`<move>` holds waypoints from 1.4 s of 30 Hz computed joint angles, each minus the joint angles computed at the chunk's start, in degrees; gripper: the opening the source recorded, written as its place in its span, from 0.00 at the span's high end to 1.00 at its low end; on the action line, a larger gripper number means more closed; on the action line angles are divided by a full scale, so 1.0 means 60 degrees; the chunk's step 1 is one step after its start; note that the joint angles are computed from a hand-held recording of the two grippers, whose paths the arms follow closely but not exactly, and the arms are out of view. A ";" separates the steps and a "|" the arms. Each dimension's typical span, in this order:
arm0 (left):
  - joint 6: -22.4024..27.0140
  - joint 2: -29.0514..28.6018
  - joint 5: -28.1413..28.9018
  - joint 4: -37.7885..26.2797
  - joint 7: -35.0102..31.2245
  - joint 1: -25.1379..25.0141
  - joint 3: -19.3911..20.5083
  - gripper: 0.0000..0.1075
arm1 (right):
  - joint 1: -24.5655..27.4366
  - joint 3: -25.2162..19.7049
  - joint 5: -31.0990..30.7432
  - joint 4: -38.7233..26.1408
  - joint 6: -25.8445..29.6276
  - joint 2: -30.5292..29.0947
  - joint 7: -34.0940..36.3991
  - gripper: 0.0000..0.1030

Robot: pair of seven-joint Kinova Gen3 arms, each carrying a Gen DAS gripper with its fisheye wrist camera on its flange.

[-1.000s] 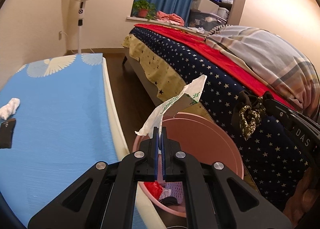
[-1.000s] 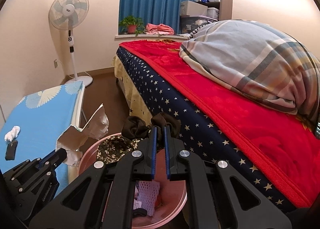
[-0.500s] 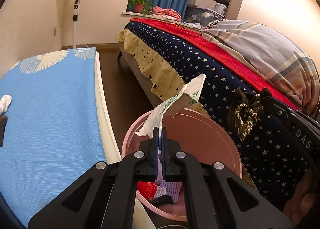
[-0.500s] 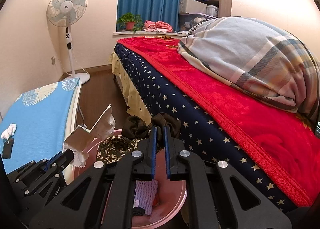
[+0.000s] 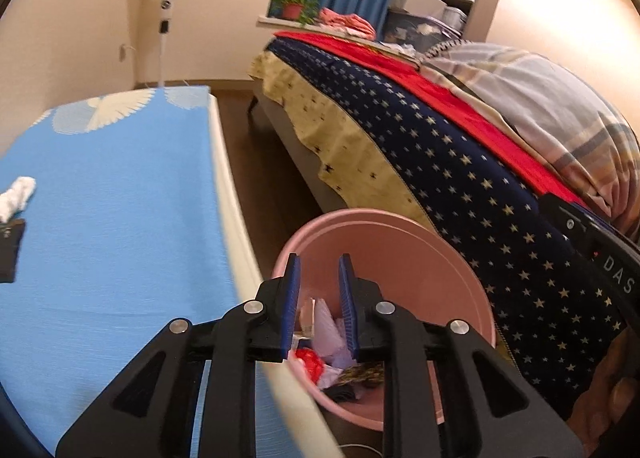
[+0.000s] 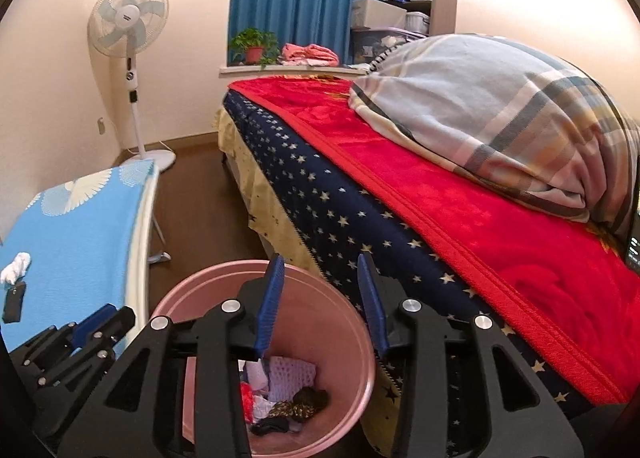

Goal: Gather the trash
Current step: 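Move both open tools back over the black pouch and white tissue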

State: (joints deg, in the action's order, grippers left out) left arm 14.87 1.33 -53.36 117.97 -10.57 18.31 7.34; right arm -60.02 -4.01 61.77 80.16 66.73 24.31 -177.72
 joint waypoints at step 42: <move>0.3233 -0.1715 -0.2121 0.2184 0.4651 -0.3714 0.0027 0.82 | -0.0138 0.0713 -0.0398 -0.1288 -0.7267 0.1682 0.0592 0.70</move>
